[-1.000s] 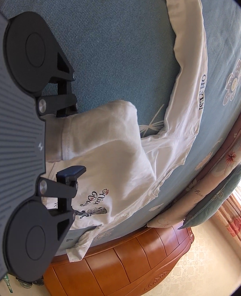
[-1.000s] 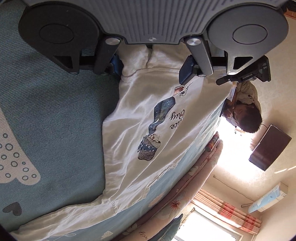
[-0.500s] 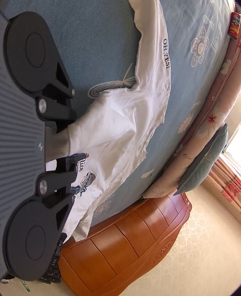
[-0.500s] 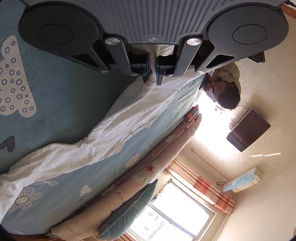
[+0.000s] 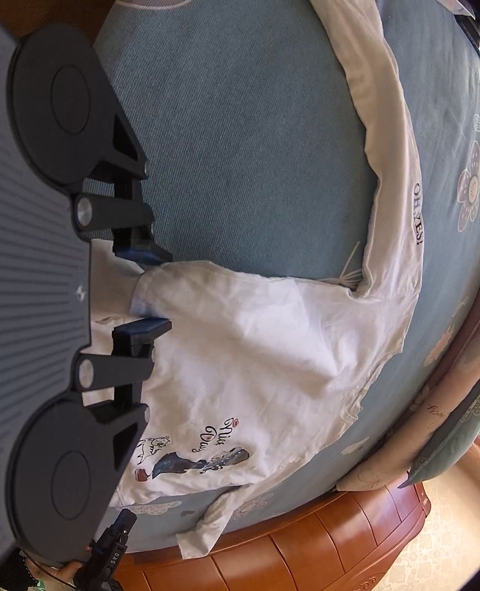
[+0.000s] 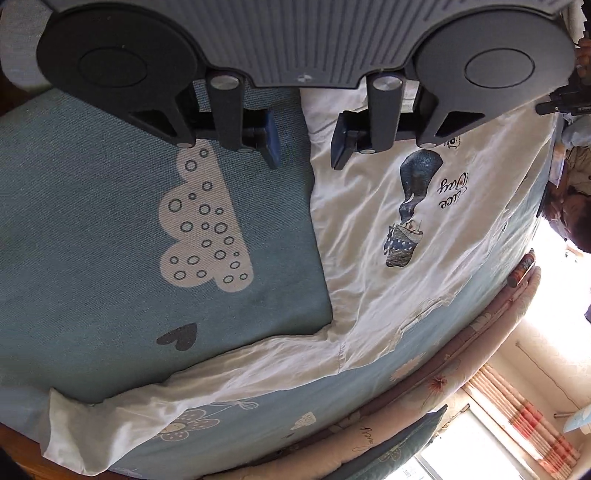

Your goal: Fold clothes

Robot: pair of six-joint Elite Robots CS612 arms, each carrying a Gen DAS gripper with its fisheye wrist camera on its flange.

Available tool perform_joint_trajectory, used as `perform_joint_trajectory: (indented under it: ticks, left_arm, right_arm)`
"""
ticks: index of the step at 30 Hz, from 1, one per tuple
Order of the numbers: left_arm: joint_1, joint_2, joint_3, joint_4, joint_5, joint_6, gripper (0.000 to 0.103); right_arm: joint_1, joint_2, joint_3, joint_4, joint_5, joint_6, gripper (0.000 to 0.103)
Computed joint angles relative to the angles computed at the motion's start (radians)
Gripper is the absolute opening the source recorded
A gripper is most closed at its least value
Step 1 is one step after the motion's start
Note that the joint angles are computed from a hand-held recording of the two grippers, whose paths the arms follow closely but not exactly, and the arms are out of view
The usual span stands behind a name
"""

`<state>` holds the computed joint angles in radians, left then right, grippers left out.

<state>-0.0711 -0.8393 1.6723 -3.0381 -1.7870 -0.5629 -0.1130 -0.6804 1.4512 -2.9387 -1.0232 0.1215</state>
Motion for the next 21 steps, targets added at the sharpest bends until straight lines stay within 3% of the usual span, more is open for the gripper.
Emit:
perform_joint_trajectory:
  ticks: [2,6,11,15,21]
  left_arm:
    - [0.0,-0.009,-0.001,-0.027,0.022,0.008,0.04]
    - [-0.003,-0.01,-0.025,-0.076,0.04,0.036,0.043]
    - [0.002,0.031,-0.104,-0.067,0.049,0.036,0.047]
    - [0.019,0.095,-0.197,-0.055,0.019,0.016,0.048]
    - [0.055,0.235,-0.386,0.033,-0.076,-0.102,0.048]
  right_arm:
    - [-0.006,0.002,-0.003,-0.031,0.016,0.017,0.04]
    - [0.001,0.007,-0.026,-0.05,-0.008,0.004,0.048]
    - [0.009,0.023,-0.053,-0.047,0.017,0.019,0.048]
    - [0.014,0.033,-0.07,-0.026,0.018,0.014,0.049]
    - [0.019,0.057,-0.104,-0.015,0.009,0.051,0.05]
